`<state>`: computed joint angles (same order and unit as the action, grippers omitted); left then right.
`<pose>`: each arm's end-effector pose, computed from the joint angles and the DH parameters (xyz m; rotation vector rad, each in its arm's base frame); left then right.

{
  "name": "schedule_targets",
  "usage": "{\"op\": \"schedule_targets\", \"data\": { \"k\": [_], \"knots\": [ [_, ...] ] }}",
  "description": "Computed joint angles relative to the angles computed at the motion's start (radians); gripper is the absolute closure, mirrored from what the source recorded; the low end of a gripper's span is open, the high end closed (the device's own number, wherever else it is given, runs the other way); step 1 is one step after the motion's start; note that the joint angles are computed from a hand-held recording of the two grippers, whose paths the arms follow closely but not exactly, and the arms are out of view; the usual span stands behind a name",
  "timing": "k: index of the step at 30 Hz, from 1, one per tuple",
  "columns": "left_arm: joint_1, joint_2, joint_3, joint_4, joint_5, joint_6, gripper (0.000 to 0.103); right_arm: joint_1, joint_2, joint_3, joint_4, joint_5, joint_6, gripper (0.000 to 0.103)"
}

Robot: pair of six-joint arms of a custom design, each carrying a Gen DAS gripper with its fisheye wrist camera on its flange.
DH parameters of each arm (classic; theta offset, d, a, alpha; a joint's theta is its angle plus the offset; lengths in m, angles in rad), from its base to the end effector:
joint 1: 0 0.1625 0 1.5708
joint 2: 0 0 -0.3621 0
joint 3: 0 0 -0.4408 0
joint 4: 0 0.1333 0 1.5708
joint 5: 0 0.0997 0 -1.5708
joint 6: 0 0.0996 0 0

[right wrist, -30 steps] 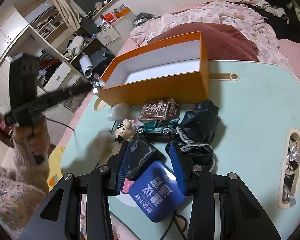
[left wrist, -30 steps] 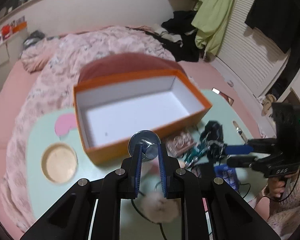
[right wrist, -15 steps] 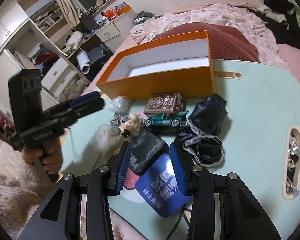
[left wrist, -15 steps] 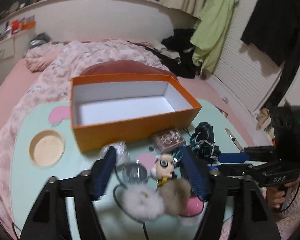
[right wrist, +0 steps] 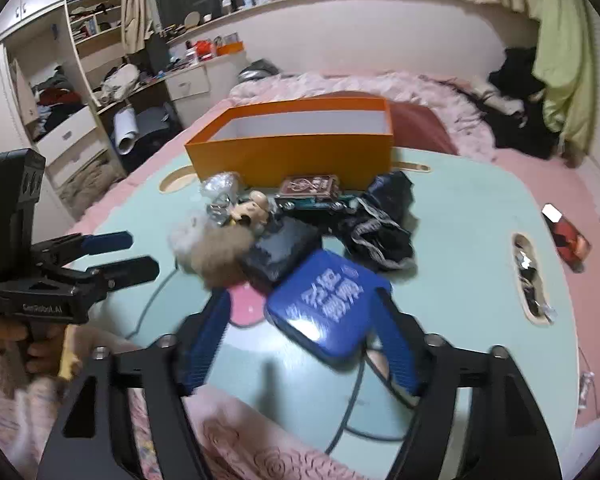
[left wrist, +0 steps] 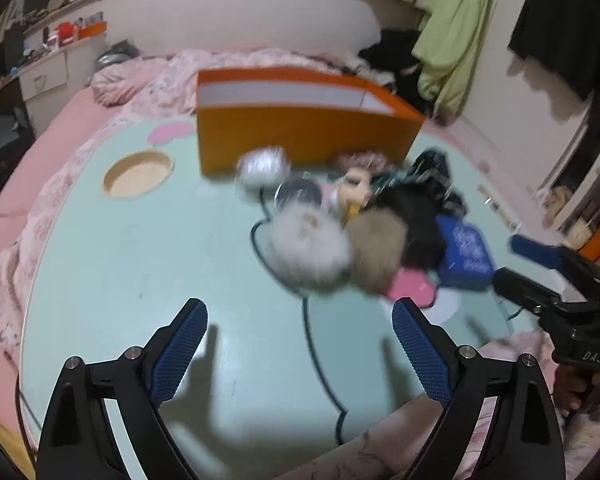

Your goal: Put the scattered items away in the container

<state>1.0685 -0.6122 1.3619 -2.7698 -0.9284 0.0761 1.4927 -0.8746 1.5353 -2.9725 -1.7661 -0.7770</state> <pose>-0.1888 -0.7445 0.0417 0.5330 2.4608 -0.7374 0.0575 -0.7265 0.1650 0.7817 -2.4286 0.7976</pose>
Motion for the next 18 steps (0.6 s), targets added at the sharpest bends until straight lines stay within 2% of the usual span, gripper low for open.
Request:
{"op": "schedule_targets", "data": {
  "k": [2, 4, 6, 7, 8, 10, 11, 18],
  "knots": [
    [0.003, 0.008, -0.012, 0.031, 0.011, -0.019, 0.009, -0.003, 0.014, 0.016, -0.083, -0.041, -0.003, 0.023],
    [0.000, 0.023, -0.023, 0.034, 0.043, -0.006, 0.007, -0.004, 0.034, -0.005, -0.077, -0.095, 0.033, 0.023],
    [-0.009, 0.049, -0.034, 0.022, 0.109, 0.034, 0.000, -0.003, 0.054, -0.032, -0.048, -0.149, 0.070, 0.022],
    [-0.011, 0.063, -0.038, 0.000, 0.133, 0.068, 0.000, 0.000, 0.070, -0.042, -0.066, -0.176, 0.058, 0.021],
    [-0.010, 0.066, -0.035, -0.022, 0.127, 0.092, 0.000, 0.005, 0.084, -0.047, -0.092, -0.201, 0.035, 0.019],
    [-0.005, 0.064, -0.033, -0.026, 0.115, 0.098, 0.000, 0.008, 0.097, -0.059, -0.080, -0.208, 0.014, 0.009],
    [-0.004, 0.063, -0.031, -0.035, 0.111, 0.108, 0.000, 0.008, 0.101, -0.066, -0.066, -0.205, 0.006, 0.000],
    [-0.002, 0.057, -0.013, -0.077, 0.095, 0.141, 0.000, -0.001, 0.109, -0.082, -0.055, -0.183, -0.018, 0.000]
  ]
}}
